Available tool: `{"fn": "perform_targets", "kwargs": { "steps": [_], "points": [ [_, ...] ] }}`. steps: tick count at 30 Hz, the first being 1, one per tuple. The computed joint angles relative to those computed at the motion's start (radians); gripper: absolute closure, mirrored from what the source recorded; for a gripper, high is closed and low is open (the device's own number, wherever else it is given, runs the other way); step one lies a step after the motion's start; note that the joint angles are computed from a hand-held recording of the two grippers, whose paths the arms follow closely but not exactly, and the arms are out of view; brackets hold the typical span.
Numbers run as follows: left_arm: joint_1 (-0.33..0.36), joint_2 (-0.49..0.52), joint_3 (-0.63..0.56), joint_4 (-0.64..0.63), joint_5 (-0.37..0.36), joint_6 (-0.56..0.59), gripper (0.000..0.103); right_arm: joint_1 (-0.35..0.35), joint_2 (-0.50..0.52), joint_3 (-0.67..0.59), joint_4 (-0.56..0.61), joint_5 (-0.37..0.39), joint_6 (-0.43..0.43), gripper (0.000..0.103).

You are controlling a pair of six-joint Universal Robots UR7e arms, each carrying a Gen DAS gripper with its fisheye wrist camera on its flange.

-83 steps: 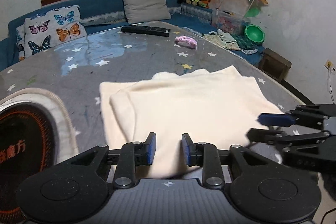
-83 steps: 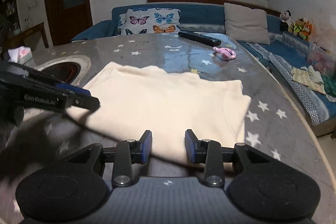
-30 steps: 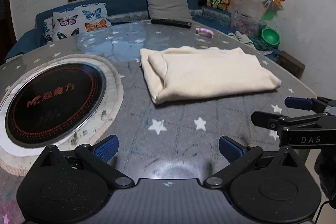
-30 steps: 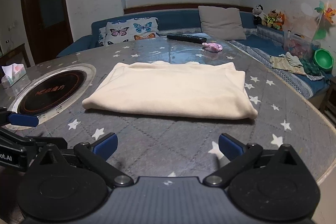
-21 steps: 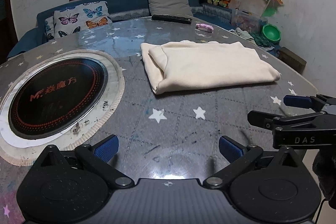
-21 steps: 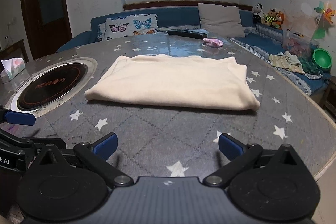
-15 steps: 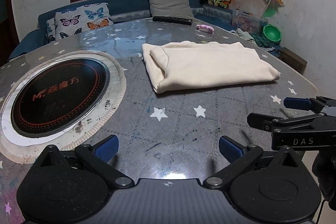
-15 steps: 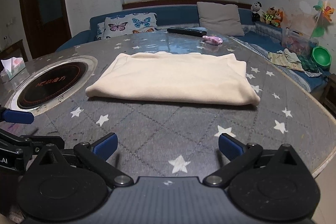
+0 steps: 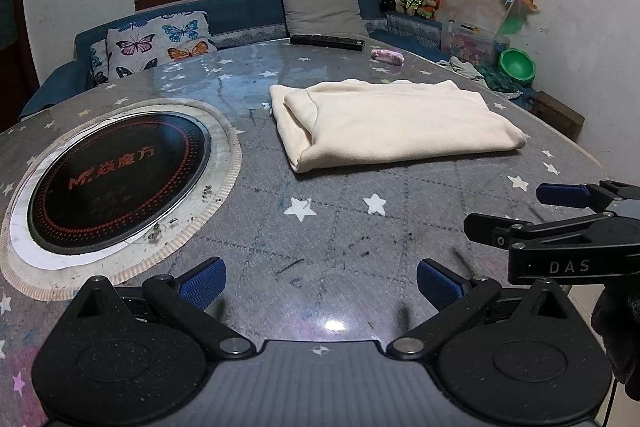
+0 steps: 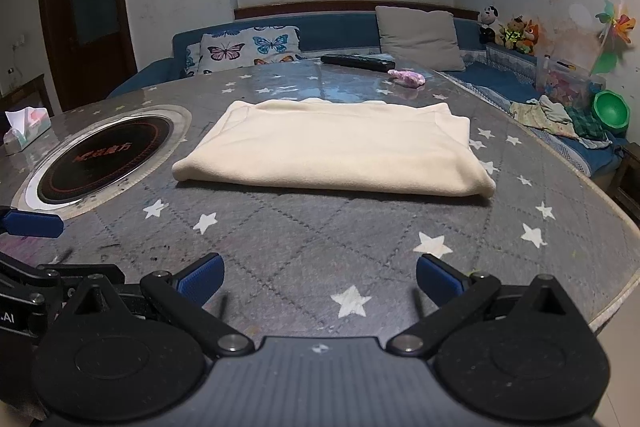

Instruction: Fold clothes

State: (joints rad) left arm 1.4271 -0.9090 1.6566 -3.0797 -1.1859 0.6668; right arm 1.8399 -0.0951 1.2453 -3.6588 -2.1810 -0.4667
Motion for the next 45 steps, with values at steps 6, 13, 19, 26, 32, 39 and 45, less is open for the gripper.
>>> {"fn": "perform_targets", "kwargs": {
  "steps": [6,13,19,26,32,39,45],
  "points": [
    [-0.004,-0.009,0.023,-0.026,-0.002,0.01,0.0,0.006,-0.002,0.014,-0.021,0.001,-0.002,0.0],
    [-0.006,-0.02,0.047,-0.049,-0.003,0.014,0.0,0.012,-0.008,0.036,-0.054,0.001,-0.009,0.0],
    [-0.01,-0.029,0.069,-0.07,0.0,0.02,0.0,0.016,-0.009,0.053,-0.078,0.002,-0.015,0.0],
    [-0.012,-0.035,0.087,-0.088,0.002,0.026,0.0,0.019,-0.012,0.07,-0.104,0.001,-0.019,0.0],
    [-0.016,-0.037,0.097,-0.098,0.0,0.035,0.0,0.021,-0.014,0.078,-0.116,0.0,-0.022,0.0],
    [-0.017,-0.03,0.09,-0.101,0.006,0.048,0.0,0.02,-0.012,0.073,-0.111,-0.002,-0.021,0.0],
    [-0.017,-0.023,0.079,-0.092,0.005,0.055,0.0,0.018,-0.009,0.062,-0.098,-0.005,-0.016,0.0]
  ]
}}
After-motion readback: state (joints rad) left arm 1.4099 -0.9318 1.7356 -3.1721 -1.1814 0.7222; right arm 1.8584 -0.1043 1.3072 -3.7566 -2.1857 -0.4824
